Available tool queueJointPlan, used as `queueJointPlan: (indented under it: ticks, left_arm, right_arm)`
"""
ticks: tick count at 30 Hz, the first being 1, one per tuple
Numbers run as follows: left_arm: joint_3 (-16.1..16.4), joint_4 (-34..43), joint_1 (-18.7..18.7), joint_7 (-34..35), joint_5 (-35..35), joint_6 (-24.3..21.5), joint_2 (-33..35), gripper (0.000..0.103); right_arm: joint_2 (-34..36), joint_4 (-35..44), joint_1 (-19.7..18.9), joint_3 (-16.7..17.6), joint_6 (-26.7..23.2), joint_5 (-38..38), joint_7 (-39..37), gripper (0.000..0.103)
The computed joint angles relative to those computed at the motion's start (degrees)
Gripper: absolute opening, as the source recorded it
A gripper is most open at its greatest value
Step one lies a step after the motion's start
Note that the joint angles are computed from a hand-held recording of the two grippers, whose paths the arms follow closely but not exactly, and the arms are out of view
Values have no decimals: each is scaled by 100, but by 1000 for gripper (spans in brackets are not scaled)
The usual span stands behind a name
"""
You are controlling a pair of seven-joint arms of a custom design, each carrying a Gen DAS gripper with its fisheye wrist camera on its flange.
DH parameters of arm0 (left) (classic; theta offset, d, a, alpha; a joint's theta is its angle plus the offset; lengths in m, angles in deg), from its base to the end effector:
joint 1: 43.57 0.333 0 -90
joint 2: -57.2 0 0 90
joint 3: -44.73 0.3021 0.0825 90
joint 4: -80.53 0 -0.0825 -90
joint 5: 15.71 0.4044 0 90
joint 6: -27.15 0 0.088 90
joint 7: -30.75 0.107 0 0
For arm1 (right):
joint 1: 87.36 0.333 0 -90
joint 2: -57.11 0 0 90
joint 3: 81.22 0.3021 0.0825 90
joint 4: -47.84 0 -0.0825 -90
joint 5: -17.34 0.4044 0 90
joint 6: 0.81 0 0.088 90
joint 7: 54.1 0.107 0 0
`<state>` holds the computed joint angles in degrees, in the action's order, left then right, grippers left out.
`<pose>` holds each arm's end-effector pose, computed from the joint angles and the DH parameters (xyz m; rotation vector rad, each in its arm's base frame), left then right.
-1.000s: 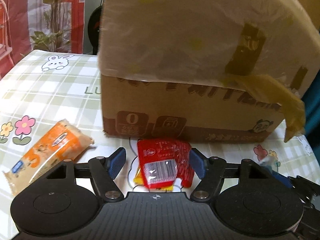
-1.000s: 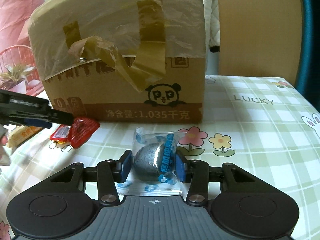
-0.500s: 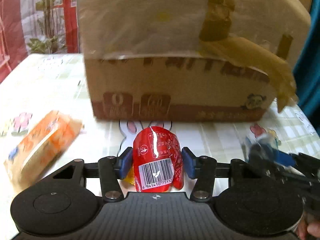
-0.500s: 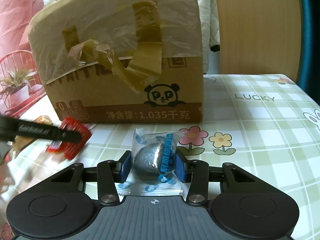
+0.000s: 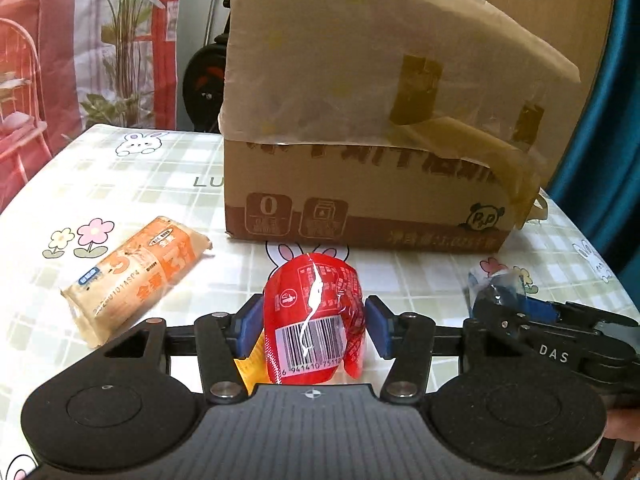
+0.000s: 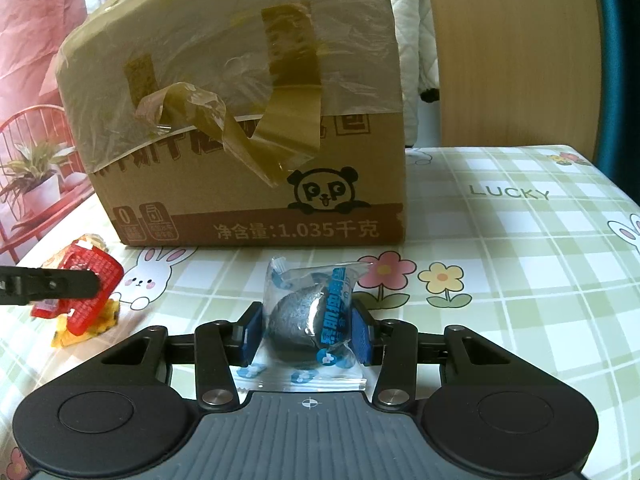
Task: Organize snacks
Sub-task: 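Grasp the red sausage with the left tool while the right holds the clear packet, then carry the sausage and clear packet over the box and open both tools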
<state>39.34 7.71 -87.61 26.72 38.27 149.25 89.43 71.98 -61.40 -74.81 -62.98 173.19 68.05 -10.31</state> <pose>0.5358 -0.5445 0.4598 -2.0181 1.3389 -0.7938 0.6039 0.2747 0.4237 -1.8904 1.1838 -0.3570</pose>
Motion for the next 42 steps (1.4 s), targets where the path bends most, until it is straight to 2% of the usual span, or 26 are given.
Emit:
queueJointPlan:
  ticks: [3,5,7,10,20,23,25,27,30,35,42]
  left_arm:
    - [-22,-131,-2,-32,1,68,-83,54]
    - [-21,-258,-27,-108,85,88,-163,43]
    - [-57,-331,-3,-93,102,114,-207,27]
    - [-76,-538,14,-268,189,169,-341,21]
    - [-201,-881,65,-935,703,-58,-690,19]
    - [-257,-897,96,-952,783,-94,-729,19]
    - [-277,-883,96,-924,881,-99,-744,19]
    - [-282,-831,77,-862,1002,-123,-730,19]
    - [-266,-751,68,-835,1181,-62,-716,19]
    - [-185,-484,43,-716,1538,35,-656,19]
    - [61,240,-5,-395,2194,140,-461,20]
  right_arm:
    - [-2,-1,-9,10,-4,15,-3,42]
    - [-6,-8,-4,12,5,24,1,42]
    - [-4,-8,-2,11,7,18,5,42]
    - [-5,-7,-5,12,3,22,3,42]
    - [-18,-9,-5,8,-37,25,1,41]
    - [-70,-62,195,-213,-46,-368,415,40]
    - [-146,-111,160,-196,-130,-448,474,40]
    - [-279,-189,-55,48,-135,109,-53,40]
    - [-534,-356,-55,51,-86,689,-730,40]
    - [-848,-305,25,-148,-87,1794,-1516,40]
    - [-826,734,281,-458,-163,3792,-3445,40]
